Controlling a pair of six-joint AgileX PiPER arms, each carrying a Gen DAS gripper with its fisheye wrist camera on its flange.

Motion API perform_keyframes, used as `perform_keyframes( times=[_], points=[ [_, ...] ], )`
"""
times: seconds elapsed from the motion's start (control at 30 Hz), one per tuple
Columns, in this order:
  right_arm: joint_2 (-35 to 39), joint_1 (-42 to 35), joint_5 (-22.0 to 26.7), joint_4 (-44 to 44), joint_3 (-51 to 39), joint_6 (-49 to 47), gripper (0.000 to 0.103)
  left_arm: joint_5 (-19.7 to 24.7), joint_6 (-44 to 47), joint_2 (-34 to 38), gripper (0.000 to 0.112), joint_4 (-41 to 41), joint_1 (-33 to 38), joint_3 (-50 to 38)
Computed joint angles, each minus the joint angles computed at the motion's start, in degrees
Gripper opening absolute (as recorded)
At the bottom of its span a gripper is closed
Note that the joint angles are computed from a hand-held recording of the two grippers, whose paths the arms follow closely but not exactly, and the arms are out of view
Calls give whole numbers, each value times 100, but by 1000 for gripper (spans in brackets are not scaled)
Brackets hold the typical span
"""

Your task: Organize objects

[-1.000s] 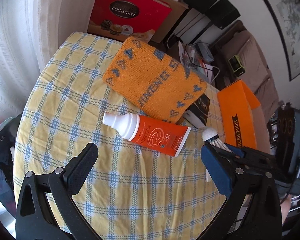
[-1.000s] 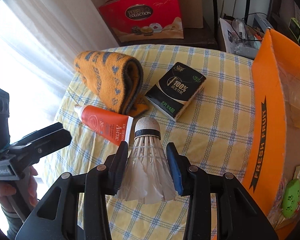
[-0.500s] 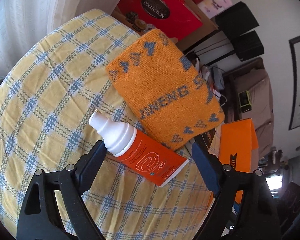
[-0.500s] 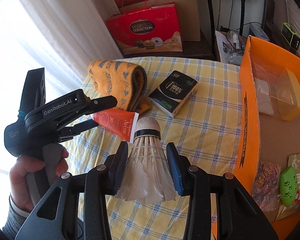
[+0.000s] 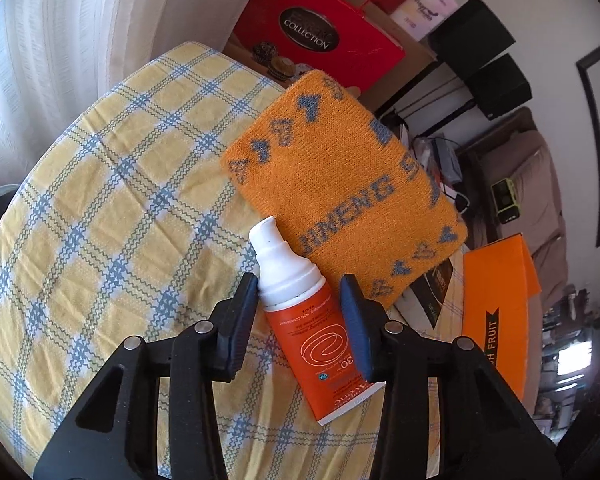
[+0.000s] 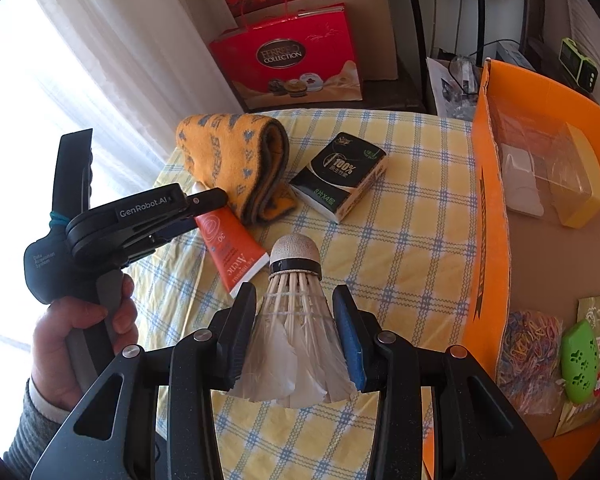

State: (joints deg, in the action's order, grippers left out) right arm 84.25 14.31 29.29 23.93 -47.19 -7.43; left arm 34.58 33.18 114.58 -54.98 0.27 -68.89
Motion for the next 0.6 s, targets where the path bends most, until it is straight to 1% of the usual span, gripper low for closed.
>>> perform_keyframes(
  times=[0.13,0.27,0.4,0.6],
  points=[
    [-140,-67,30,53,49,-78,40,25,417,-237,37,-99,79,268],
    [-325,-117,86,9,58,-42,40,44,935,-669,36,-234,110,600],
    [-448,-159,121,33,62,-49,40,63,1161,-1148,34,-92,12,815],
    [-559,-137,92,38,123,-4,40,388,1325,-1496,32,-29,-1,860]
  ],
)
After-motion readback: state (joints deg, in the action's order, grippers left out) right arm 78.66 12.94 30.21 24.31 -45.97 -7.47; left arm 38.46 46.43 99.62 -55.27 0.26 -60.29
